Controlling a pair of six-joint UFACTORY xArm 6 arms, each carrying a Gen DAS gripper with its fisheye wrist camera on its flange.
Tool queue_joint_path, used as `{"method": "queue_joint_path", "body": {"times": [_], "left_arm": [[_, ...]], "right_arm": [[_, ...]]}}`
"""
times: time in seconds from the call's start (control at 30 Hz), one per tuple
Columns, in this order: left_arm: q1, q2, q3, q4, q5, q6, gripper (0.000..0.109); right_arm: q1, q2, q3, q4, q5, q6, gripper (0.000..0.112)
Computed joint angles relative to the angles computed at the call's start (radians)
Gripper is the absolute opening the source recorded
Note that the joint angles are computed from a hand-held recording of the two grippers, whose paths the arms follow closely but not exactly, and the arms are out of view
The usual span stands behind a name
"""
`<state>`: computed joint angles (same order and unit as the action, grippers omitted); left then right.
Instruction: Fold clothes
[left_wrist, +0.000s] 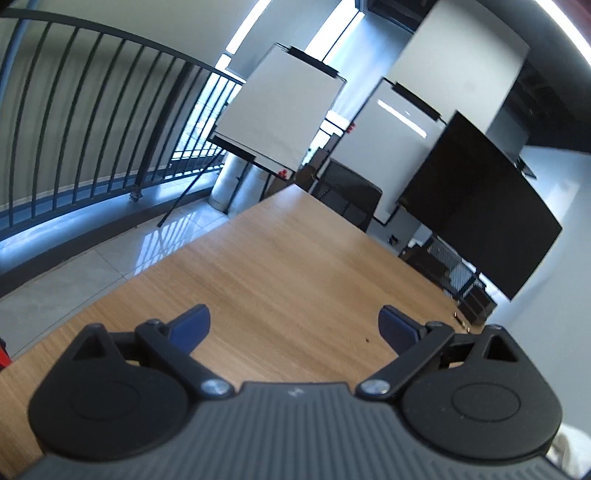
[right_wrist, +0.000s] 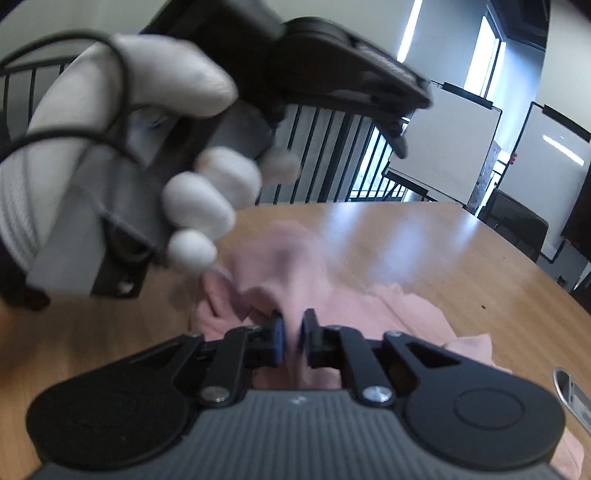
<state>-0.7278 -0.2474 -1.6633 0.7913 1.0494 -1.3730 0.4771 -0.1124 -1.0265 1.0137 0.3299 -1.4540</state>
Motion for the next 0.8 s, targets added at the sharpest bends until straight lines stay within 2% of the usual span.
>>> {"method": "queue_joint_path", "body": {"times": [0.07, 0.13, 0.2, 0.27, 0.37, 0.43, 0.5, 0.6, 0.8], "left_arm": [[-0.004, 0.020, -0.012, -0.026, -0.005, 0.042, 0.098], [-0.004, 0.034, -0.017, -0.058, -0.018, 0.083, 0.098], [-0.011, 0.043, -0.018, -0.069, -0.020, 0.122, 0.098], [-0.018, 0.051, -0.019, -0.075, -0.019, 0.161, 0.098], [-0.029, 0.060, -0.018, -0.075, -0.014, 0.200, 0.098], [-0.033, 0.058, -0.010, -0.072, -0.016, 0.219, 0.098], [-0.040, 0.055, -0.002, -0.062, -0.025, 0.230, 0.098], [-0.044, 0.050, 0.009, -0.052, -0.044, 0.242, 0.098], [-0.041, 0.061, 0.012, -0.084, -0.063, 0.263, 0.098]], "right_arm": [[-0.082, -0.054, 0.021, 0.054, 0.094, -0.001, 0.066], [-0.204, -0.104, 0.033, 0.148, 0.209, 0.001, 0.068], [-0.335, -0.126, 0.032, 0.214, 0.279, 0.049, 0.069], [-0.448, -0.107, 0.011, 0.223, 0.281, 0.174, 0.071], [-0.591, 0.008, -0.074, 0.103, 0.272, 0.453, 0.073], [-0.628, 0.093, -0.134, 0.045, 0.277, 0.613, 0.073], [-0.636, 0.158, -0.173, 0.021, 0.257, 0.687, 0.071], [-0.543, 0.184, -0.154, 0.052, 0.155, 0.691, 0.066], [-0.455, 0.316, -0.251, 0.108, 0.085, 0.645, 0.057]]}}
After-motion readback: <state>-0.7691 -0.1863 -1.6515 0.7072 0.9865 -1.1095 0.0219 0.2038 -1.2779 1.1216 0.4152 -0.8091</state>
